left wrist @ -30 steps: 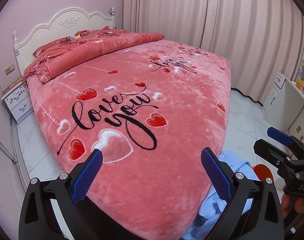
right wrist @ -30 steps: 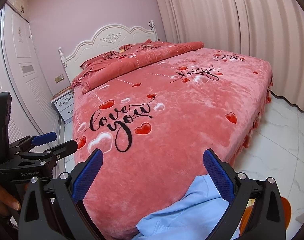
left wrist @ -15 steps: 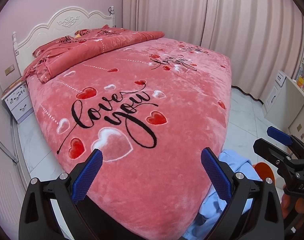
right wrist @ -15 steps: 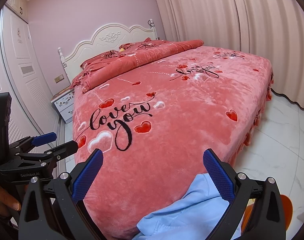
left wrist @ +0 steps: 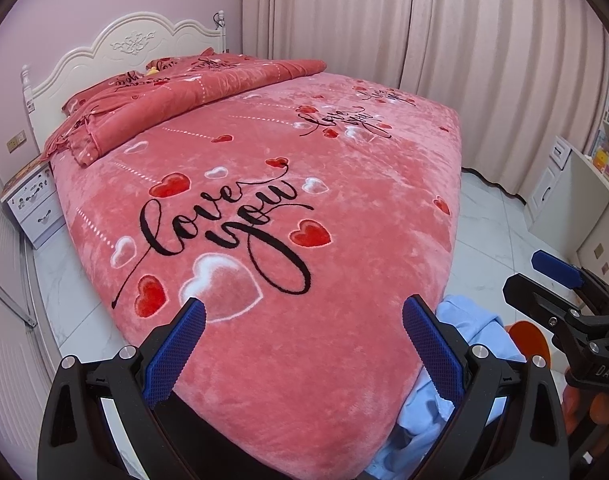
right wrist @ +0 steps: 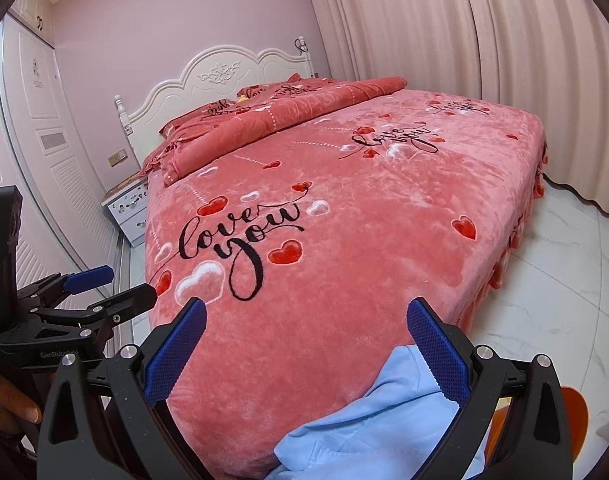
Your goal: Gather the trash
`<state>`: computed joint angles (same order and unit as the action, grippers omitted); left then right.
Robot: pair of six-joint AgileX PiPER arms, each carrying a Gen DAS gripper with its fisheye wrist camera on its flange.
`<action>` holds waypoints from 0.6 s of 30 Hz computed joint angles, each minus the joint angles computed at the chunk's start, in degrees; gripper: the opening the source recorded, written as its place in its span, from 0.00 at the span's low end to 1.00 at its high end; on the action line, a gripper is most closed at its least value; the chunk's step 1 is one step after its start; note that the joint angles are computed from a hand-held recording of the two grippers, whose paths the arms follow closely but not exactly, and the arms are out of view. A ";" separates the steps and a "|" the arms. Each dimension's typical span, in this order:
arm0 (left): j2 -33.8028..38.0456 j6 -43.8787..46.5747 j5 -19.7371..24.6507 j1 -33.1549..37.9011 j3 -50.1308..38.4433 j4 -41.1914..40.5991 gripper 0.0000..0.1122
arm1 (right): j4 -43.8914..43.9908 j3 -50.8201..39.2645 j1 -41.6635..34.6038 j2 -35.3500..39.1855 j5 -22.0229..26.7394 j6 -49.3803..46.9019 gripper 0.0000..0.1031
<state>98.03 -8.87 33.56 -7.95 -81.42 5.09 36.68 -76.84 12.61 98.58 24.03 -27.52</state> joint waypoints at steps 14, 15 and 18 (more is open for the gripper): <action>0.25 0.79 0.06 0.16 0.07 -0.73 0.87 | 0.20 0.57 0.17 -0.02 -0.33 -0.02 0.95; 0.02 0.99 0.02 0.29 0.45 -0.89 0.87 | 0.23 0.91 0.34 -0.06 -0.65 0.06 0.95; 0.56 0.88 0.76 0.53 -0.12 -0.82 0.87 | 0.30 0.83 0.27 -0.06 -0.55 -0.09 0.95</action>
<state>98.59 -7.99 34.32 -7.42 -81.54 4.27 36.97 -76.01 12.87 98.52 23.48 -27.60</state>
